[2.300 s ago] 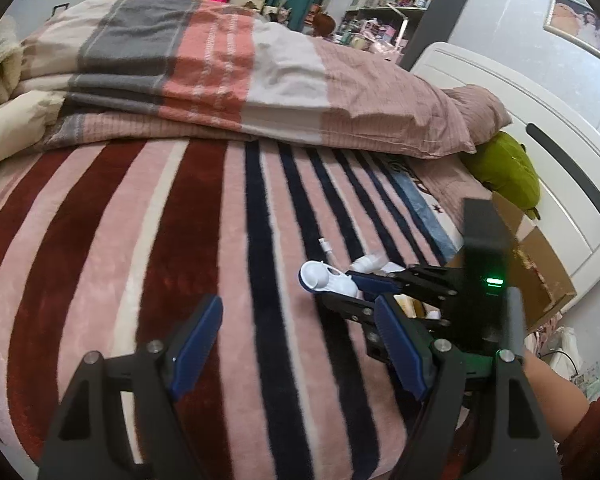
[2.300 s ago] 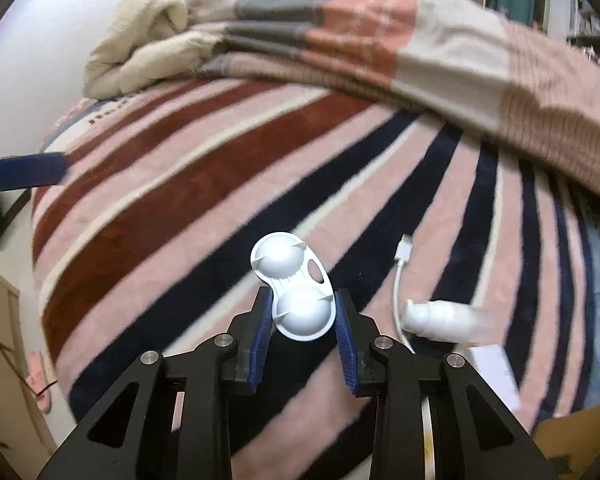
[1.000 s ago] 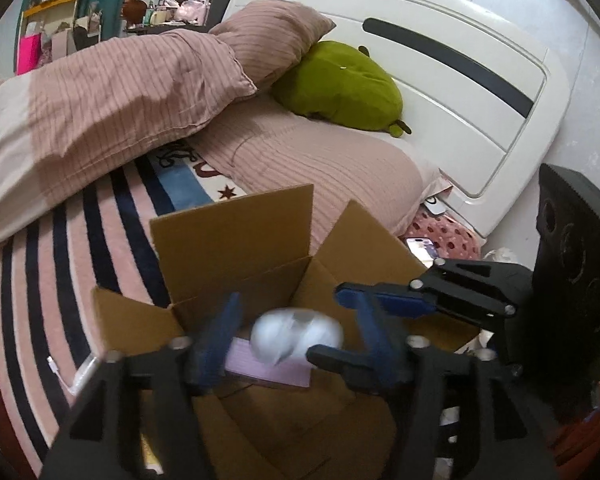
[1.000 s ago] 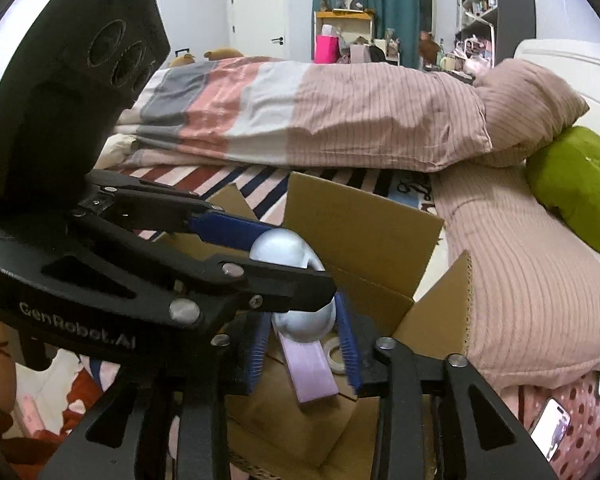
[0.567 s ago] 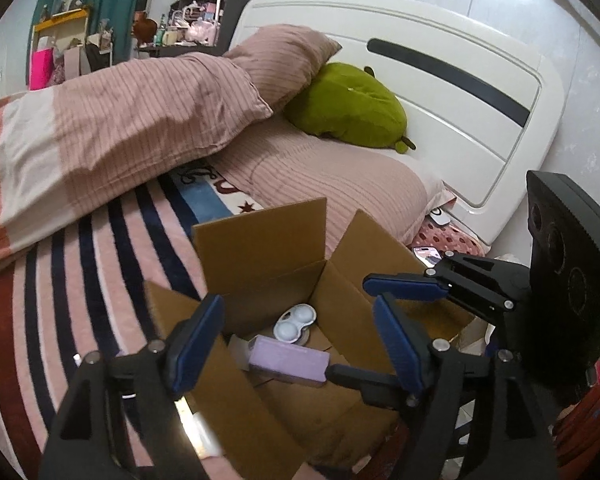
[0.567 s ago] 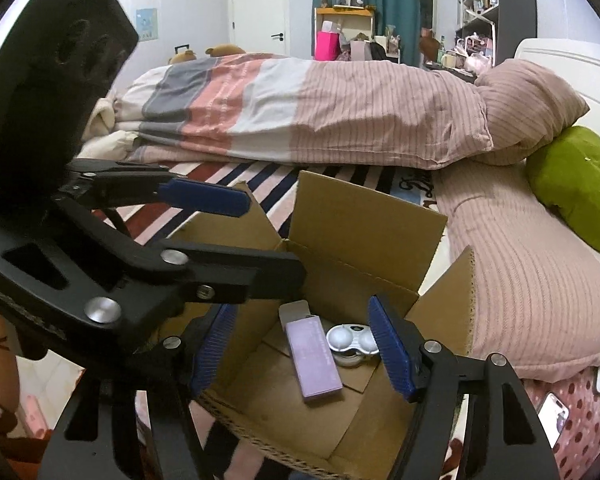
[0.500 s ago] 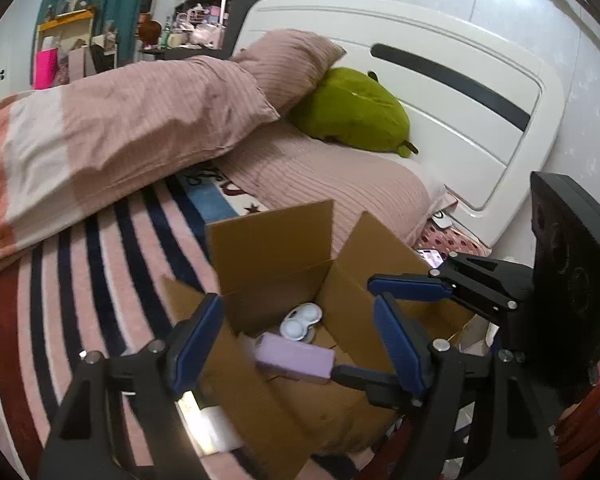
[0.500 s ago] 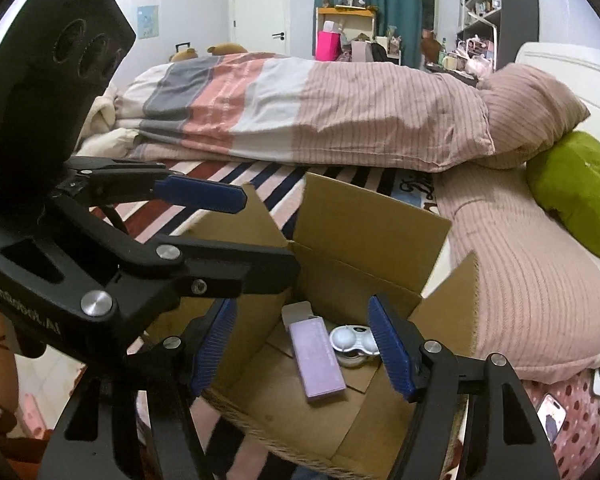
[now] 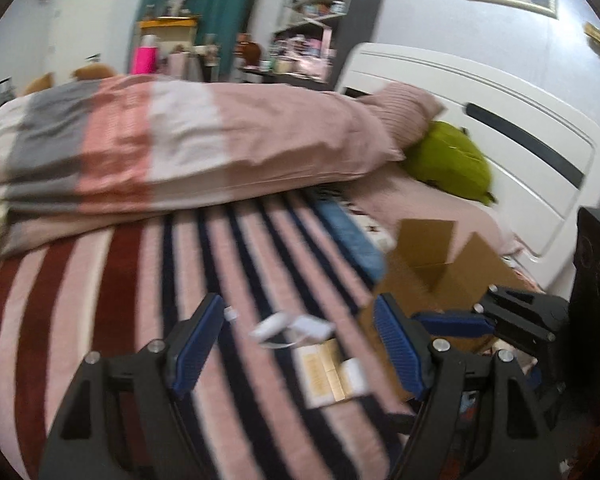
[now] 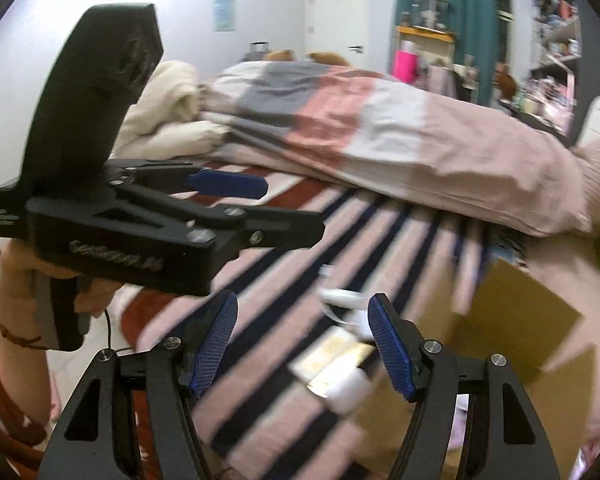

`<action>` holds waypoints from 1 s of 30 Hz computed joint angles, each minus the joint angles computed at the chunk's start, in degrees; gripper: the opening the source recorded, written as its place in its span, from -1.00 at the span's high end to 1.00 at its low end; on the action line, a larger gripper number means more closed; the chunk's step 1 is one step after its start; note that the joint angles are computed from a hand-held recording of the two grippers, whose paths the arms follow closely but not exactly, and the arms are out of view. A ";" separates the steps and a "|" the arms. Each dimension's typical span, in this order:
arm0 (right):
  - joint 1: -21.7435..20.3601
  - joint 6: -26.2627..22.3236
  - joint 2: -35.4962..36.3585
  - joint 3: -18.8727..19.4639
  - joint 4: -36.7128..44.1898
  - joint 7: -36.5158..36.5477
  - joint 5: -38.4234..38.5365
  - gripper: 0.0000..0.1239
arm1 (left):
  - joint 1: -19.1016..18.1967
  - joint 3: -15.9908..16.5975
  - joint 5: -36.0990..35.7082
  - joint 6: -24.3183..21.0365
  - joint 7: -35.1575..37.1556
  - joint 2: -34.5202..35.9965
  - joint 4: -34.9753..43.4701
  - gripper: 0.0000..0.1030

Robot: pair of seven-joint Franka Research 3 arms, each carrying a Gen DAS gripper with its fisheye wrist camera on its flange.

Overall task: Organize rigid objects
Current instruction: 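Return the right gripper and grasp the white AirPods case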

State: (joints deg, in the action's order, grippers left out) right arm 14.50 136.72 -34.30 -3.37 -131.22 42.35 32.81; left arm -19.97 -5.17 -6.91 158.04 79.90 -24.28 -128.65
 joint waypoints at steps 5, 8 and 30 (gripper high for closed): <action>3.63 -0.32 0.68 1.41 -2.30 -0.86 2.78 -0.05 | 2.23 0.67 1.21 1.73 -3.12 -4.81 -7.91 -0.45; 4.63 0.10 1.49 1.97 -4.51 -0.10 4.47 -0.05 | 1.11 2.25 0.09 2.75 -3.70 -6.16 -11.17 -0.45; -4.47 24.03 3.77 7.65 -18.31 30.77 -11.13 0.03 | -3.42 5.88 -3.40 4.74 -2.36 -7.10 -16.32 -0.45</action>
